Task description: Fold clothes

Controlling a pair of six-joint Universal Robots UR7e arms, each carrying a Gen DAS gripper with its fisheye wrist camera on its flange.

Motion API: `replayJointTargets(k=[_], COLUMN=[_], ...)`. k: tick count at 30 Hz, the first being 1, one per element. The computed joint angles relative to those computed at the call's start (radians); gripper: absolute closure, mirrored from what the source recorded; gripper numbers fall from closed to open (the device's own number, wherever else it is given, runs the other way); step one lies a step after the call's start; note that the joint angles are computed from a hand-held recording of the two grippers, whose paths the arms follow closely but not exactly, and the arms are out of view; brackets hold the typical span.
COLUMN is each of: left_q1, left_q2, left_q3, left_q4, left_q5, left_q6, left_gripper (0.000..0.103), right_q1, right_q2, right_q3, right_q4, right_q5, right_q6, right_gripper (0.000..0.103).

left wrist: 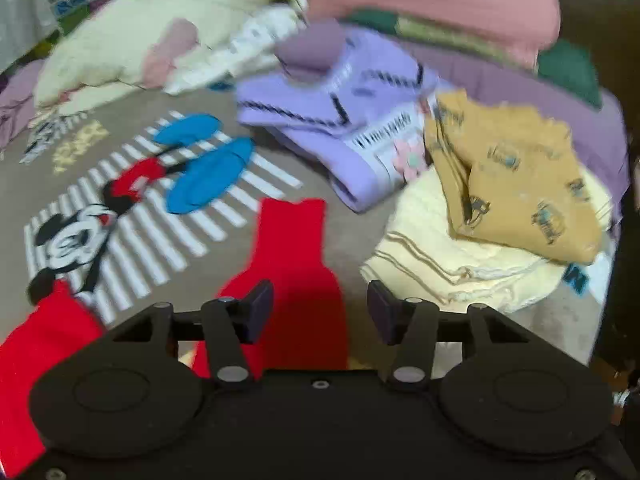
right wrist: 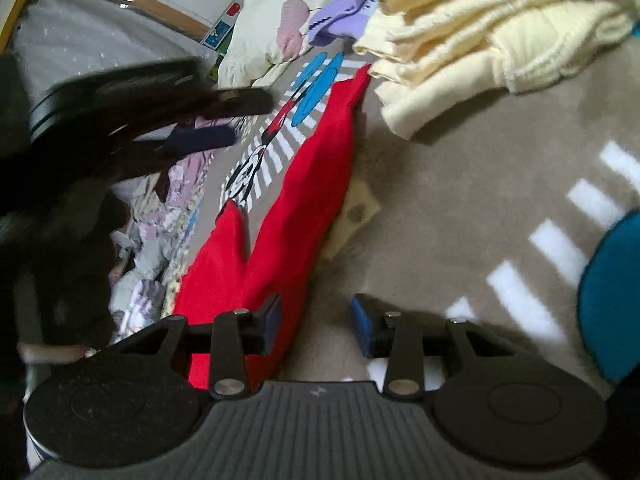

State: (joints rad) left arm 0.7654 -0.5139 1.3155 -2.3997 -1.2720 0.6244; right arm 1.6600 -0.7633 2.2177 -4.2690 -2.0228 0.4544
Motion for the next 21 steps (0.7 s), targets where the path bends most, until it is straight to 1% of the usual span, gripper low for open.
replayJointTargets(k=[2,3,4,5,6,7,9,12,16,19,21], left_q1=[-0.014,-0.018,-0.022,-0.024,-0.023,-0.018,0.002,0.033,0.077,0.115,0.144], left_q2=[0.044,0.060,0.076,0.092,0.102,0.106,0.091,0.060,0.036,0.013,-0.005], left_q3=[-0.021,-0.031,-0.043,-0.055,-0.064,-0.075,-0.105,-0.151,-0.237,-0.276,-0.296], left_q4=[0.010,0.018,0.028,0.038,0.039,0.047,0.086,0.125,0.190,0.211,0.208], left_q5=[0.039,0.062,0.087,0.114,0.134,0.132,0.081,0.003,-0.076,-0.136,-0.182], left_q6=[-0.011,-0.019,-0.026,-0.023,-0.018,-0.020,-0.049,-0.068,-0.117,-0.163,-0.198], left_gripper=[0.053,0.056,0.068,0.089,0.096,0.099,0.100,0.100,0.100,0.100,0.100], right_q1=[-0.010,-0.011,-0.010,-0.009,-0.007,-0.004,0.001,0.010,0.040,0.072,0.093], right_q2=[0.004,0.005,0.006,0.006,0.007,0.008,0.008,0.009,0.020,0.039,0.057], right_q3=[0.012,0.011,0.009,0.007,0.004,0.000,-0.007,-0.021,-0.073,-0.123,-0.157], right_q4=[-0.022,-0.022,-0.020,-0.018,-0.015,-0.010,0.001,0.022,0.106,0.175,0.198], right_q5=[0.024,0.027,0.028,0.027,0.025,0.022,0.017,0.022,0.014,-0.032,-0.070], right_q6=[0.008,0.006,0.001,-0.005,-0.012,-0.020,-0.038,-0.073,-0.154,-0.211,-0.259], right_gripper=[0.064,0.064,0.064,0.064,0.063,0.063,0.062,0.053,0.052,0.050,0.050])
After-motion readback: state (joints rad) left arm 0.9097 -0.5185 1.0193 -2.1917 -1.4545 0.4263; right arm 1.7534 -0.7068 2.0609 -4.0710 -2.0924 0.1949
